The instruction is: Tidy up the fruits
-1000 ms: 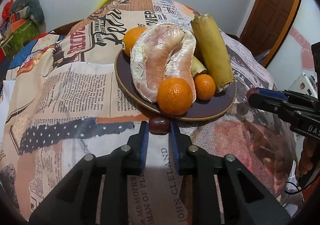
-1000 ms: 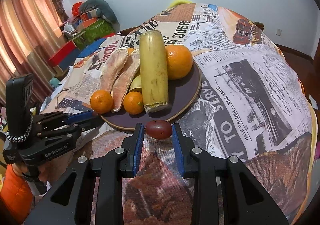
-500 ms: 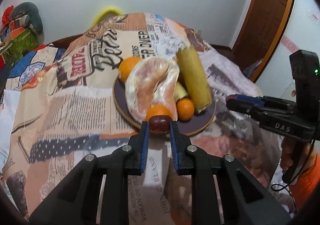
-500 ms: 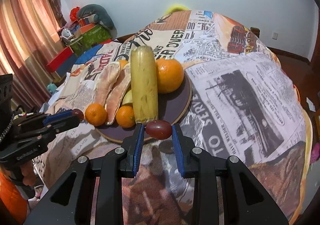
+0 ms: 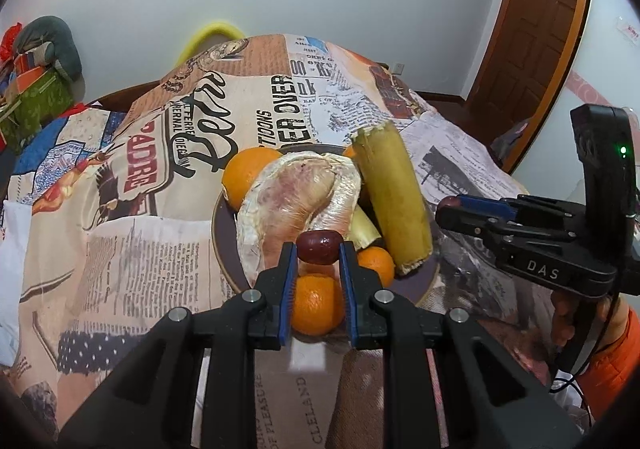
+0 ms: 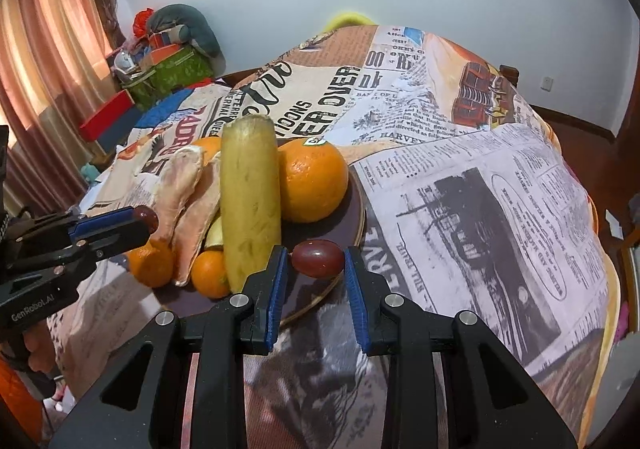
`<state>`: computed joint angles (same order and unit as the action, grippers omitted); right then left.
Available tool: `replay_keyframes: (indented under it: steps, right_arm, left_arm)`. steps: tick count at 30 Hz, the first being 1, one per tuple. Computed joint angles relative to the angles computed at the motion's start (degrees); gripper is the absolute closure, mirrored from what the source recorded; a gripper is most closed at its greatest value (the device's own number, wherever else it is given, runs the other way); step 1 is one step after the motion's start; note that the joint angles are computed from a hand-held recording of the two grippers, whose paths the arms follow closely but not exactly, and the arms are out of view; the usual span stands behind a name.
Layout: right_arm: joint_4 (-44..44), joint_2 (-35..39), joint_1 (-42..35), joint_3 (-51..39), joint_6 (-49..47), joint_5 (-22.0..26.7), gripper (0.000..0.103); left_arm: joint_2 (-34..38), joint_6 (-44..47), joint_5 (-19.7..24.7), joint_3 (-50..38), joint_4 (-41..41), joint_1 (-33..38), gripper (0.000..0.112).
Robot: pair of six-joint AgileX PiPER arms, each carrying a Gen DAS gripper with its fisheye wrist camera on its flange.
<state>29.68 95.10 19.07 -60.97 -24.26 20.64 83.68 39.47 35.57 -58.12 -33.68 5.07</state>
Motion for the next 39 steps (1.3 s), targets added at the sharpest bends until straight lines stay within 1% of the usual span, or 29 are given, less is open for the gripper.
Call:
replay_keyframes:
  steps: [6,9,11,14,19,22,24,30,32,34,35,37,38,39]
  right_arm:
    - [-4.35,1.88,0.79,-1.84,2.61,0.1,0.076]
    - [-7.07,2.39,1.14,-2.31,4.88,0.06,0.071]
    - [-7.3,2.37,0.97,-2.37,4.88,-0.12,0.069]
    - [-6.65,1.63,0.51,-2.17,4.23,0.15,0.069]
    - [-6.85,-2.19,0.23,-0.75,5.15,0.33,0.069]
    - [-6.8,-7.04,0.43,0.68,6.0,0.64,0.069]
    - [-8.76,-10.1,1.23,1.22,8.2,0.72,0.069]
    - [-20.44,-21.79,5.58,2.59,20.79,0.86,0.068]
    - [-25.25,-25.47,7.57,3.11,26.16,0.83,0.065]
    - [-31.93,-29.11,10.16,3.52,33.3,0.85,0.064]
    - [-37.33,-31.45,12.2,3.84,38.86,1.07,0.063]
    - [-45.55,-34.19,15.34,4.2,47.06,1.81,0.063]
    - [-50.75,-35.54,17.39,4.35,52.28,2.42,0.06]
    - [-55.52,-37.03,19.52,4.57,57.19,3.16,0.058]
  left_arm:
    - [0.74,0.11,-0.42,-0.32,0.34,-0.16,0.092]
    - [0.97,-0.32,-0.29,-0.65,0.73,-0.25,0.092]
    - [1.15,-0.46,-0.15,-0.8,0.67,-0.2,0.092]
    - [0.59,-0.75,0.46,-0.77,0.62,0.13,0.092]
    - [-3.08,-1.83,0.95,-0.16,0.76,0.83,0.092]
    - [-6.49,-1.83,2.52,-0.32,0.1,1.78,0.092]
    - [-9.44,-2.24,3.72,-0.61,0.02,2.28,0.092]
    - [-19.26,-3.6,6.92,-1.43,0.11,3.72,0.092]
    - [-22.53,-3.78,8.6,-2.22,-1.08,4.95,0.092]
    - [-25.99,-4.05,10.0,-3.02,-2.0,6.42,0.092]
    - [-27.39,-3.86,10.76,-3.48,-2.66,7.26,0.092]
    - [-30.36,-2.56,12.89,-4.43,-5.12,10.0,0.092]
    - [-31.4,-1.55,14.08,-4.87,-6.68,11.45,0.09]
    - [-32.55,-0.12,15.79,-5.37,-8.75,13.55,0.085]
